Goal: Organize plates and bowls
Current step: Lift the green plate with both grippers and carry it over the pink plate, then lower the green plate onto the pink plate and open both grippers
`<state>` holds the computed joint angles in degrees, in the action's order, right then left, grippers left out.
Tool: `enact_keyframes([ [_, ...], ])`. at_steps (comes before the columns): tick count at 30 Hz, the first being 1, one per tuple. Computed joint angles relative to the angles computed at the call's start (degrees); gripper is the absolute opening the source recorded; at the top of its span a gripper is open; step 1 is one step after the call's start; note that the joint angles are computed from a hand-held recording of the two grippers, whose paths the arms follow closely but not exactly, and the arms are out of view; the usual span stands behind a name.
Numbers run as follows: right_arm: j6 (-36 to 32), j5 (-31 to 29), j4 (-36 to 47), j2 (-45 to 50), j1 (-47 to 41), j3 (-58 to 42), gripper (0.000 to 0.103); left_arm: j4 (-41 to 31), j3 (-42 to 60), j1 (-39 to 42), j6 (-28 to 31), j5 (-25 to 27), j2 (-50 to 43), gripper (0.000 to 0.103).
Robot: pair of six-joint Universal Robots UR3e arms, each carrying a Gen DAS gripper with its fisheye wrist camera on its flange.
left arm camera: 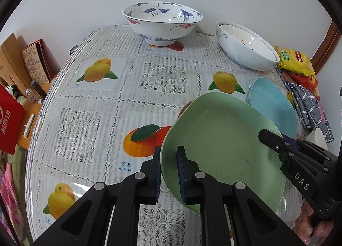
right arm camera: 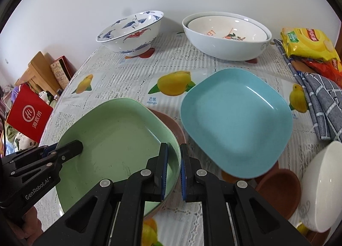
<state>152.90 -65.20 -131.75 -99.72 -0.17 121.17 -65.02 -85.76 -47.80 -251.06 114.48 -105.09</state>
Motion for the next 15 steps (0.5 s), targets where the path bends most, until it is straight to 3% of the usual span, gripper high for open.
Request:
enact_keyframes([
  [10,0.2,-2.5,-5.5,3.6,2.4,-1.0,0.012,1.9,-1.4,0.9,1.3,-1.0,-0.2,0.013],
  [15,-1.2,-2.6,-5.7,3.3,2.7,-0.9,0.021,1.5,-1.0,0.2,1.8,-0.3,0.0,0.014],
])
